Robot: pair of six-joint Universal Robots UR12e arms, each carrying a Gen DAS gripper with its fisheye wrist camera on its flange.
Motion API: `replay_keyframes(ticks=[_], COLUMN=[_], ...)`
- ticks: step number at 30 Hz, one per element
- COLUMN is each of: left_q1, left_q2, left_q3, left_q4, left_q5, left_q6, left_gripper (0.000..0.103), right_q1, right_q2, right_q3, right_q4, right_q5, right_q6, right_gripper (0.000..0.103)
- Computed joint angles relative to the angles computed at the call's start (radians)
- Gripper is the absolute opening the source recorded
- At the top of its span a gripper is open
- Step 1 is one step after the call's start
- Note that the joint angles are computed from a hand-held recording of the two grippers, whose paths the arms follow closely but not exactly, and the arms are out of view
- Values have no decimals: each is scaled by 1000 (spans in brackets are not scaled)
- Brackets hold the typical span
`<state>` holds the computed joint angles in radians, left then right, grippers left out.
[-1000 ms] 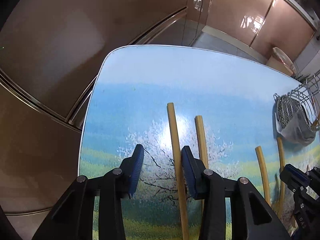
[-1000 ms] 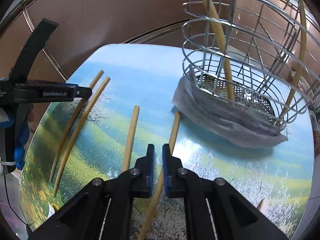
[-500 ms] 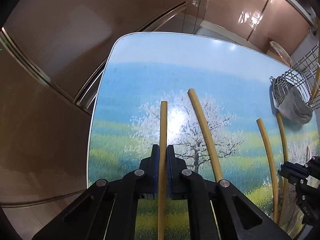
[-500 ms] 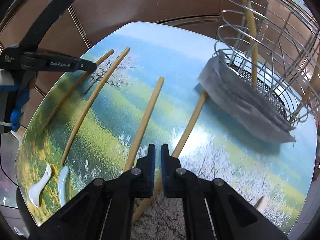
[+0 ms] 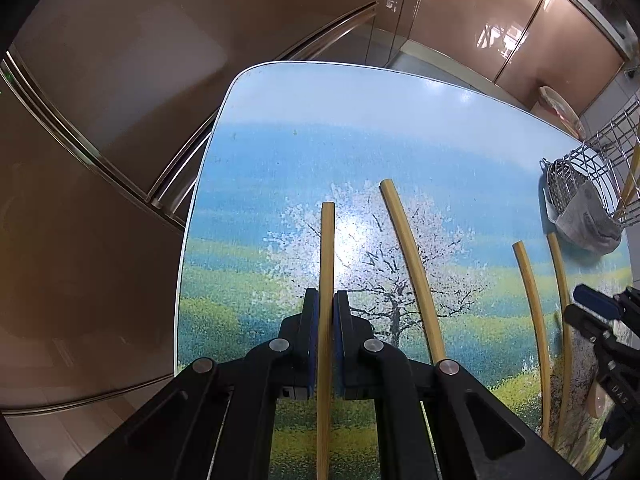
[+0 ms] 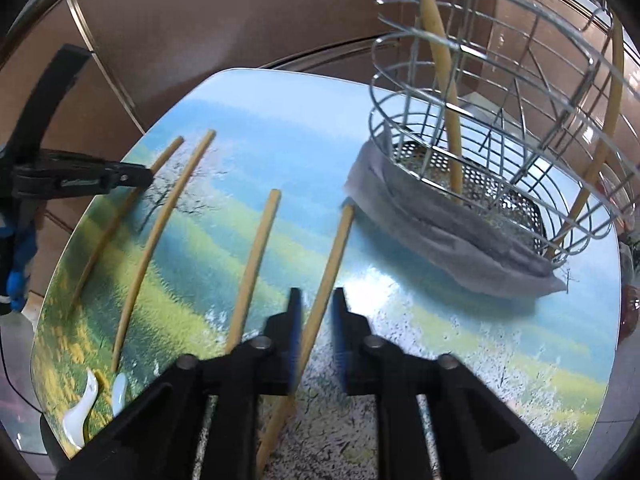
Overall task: Organize utensils
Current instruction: 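Close the left tool on a chopstick while the right tool closes on another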
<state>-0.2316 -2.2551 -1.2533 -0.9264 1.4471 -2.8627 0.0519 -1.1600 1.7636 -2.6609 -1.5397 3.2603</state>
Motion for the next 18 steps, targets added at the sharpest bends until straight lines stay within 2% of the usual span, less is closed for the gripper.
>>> replay_keyframes(ticks=[4,8,12,18], left_q1=[0,-2,-6,-14], left_q2=[-9,-28,-45,-63], left_q3=[23,75,119,161], left_q4=[-33,-121,-197,-259], left_q5=[6,11,27,57], left_q6=[16,34,54,47], left_gripper=[7,7,7,7], right_q1=[2,13,15,16], right_q2=[14,30,42,50], right_q3=[-19,-59,-100,-129], right_q4=[32,104,190,265], right_q5=[2,-12,-6,26], right_q6=[-11,-69,-139,-206], right_gripper=[28,26,12,7])
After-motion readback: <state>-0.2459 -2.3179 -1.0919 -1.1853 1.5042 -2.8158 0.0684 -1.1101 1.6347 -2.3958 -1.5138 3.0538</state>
